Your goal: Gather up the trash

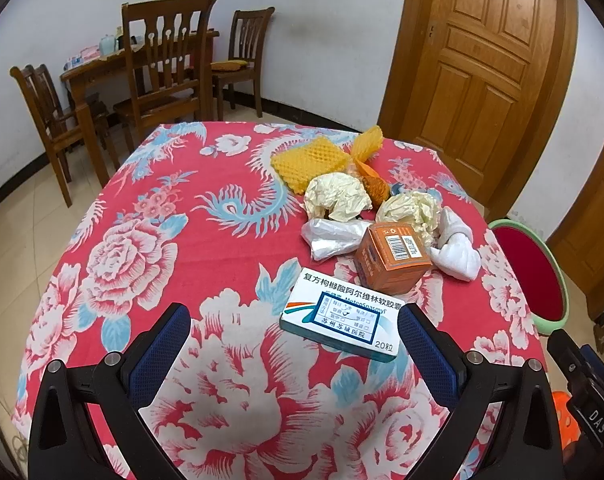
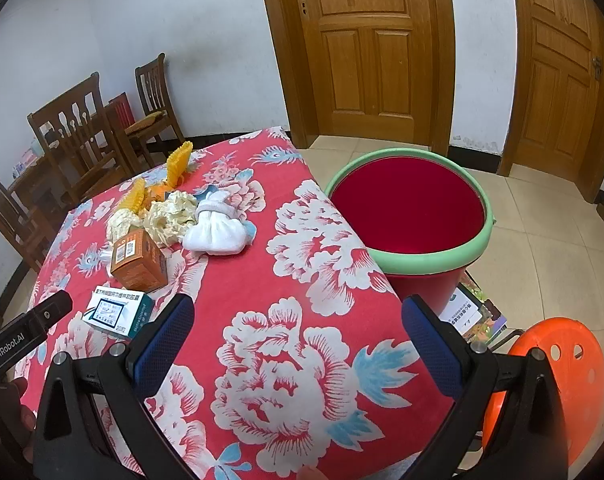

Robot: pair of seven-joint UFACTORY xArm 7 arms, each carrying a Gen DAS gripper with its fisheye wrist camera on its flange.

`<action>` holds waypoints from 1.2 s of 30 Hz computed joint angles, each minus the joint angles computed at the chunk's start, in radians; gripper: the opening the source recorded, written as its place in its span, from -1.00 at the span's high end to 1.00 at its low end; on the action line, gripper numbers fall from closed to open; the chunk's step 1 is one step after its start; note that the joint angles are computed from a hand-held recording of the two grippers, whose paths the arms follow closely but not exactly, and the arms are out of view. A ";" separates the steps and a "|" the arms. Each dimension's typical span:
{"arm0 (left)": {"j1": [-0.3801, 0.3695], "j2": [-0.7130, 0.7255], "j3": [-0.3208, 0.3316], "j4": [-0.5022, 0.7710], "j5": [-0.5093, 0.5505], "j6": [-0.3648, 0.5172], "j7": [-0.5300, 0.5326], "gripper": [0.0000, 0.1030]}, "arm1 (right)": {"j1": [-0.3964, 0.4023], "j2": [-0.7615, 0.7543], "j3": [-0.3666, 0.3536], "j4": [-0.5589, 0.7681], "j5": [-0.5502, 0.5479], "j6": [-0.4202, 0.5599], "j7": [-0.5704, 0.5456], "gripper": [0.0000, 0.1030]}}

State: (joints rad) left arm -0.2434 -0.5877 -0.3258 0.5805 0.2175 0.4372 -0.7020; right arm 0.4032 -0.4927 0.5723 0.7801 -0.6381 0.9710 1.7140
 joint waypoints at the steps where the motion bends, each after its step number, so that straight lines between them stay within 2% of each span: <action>1: 0.000 0.000 0.000 -0.001 0.000 0.000 0.000 -0.99 | 0.000 0.001 -0.001 -0.002 0.000 -0.003 0.001 -0.97; 17: 0.014 0.132 0.010 0.061 0.035 0.020 -0.012 -0.99 | -0.018 0.059 -0.056 0.011 -0.030 -0.049 -0.045 -0.97; 26: -0.012 0.212 0.031 0.115 0.042 0.001 -0.002 -0.99 | -0.034 0.113 -0.098 0.041 -0.065 -0.079 -0.090 -0.97; 36: -0.053 0.310 0.013 0.205 0.067 -0.020 0.001 -0.99 | -0.045 0.073 -0.127 0.005 -0.051 -0.092 -0.117 -0.97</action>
